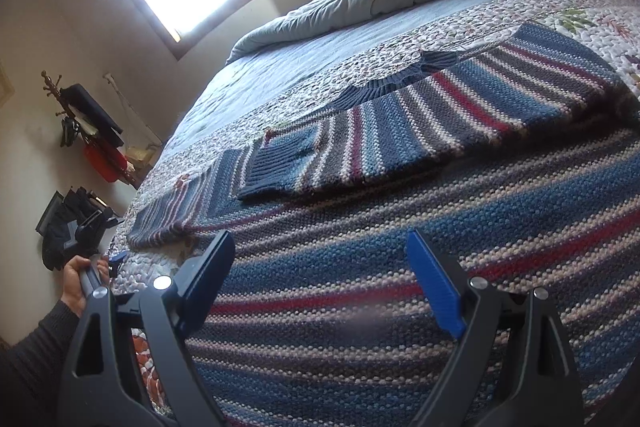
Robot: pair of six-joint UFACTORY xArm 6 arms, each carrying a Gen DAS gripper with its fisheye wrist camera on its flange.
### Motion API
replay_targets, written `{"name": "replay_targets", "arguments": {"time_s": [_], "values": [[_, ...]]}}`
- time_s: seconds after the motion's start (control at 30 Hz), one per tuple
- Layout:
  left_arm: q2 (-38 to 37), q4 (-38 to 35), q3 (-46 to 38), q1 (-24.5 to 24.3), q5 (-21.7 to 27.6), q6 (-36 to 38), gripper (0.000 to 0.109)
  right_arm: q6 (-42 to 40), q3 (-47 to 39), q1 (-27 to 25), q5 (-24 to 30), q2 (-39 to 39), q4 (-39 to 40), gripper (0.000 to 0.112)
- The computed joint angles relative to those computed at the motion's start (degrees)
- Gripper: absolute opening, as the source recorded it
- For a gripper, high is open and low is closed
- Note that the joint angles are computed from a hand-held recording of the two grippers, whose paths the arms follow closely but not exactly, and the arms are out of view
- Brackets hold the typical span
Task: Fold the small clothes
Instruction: 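Grasp the cuff of the other sleeve with the left tool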
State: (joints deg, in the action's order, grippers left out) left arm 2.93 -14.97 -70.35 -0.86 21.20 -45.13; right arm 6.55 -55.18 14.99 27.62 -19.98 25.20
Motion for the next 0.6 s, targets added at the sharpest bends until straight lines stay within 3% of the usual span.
{"name": "replay_targets", "arguments": {"time_s": [0.2, 0.43, 0.6], "values": [[4.9, 2.3, -4.8, 1.0, 0.1, -0.3, 0.078, 1.1, 0.0, 0.4, 0.1, 0.9, -2.2, 0.087], [4.5, 8.1, -6.9, 0.8, 4.1, -3.1, 0.018, 0.4, -0.3, 1.1, 0.2, 1.3, -2.0, 0.087], [2.4, 15.2, -9.9, -0.2, 7.5, -6.4, 0.009, -0.3, -0.6, 0.8, 0.2, 1.2, -0.7, 0.087]]}}
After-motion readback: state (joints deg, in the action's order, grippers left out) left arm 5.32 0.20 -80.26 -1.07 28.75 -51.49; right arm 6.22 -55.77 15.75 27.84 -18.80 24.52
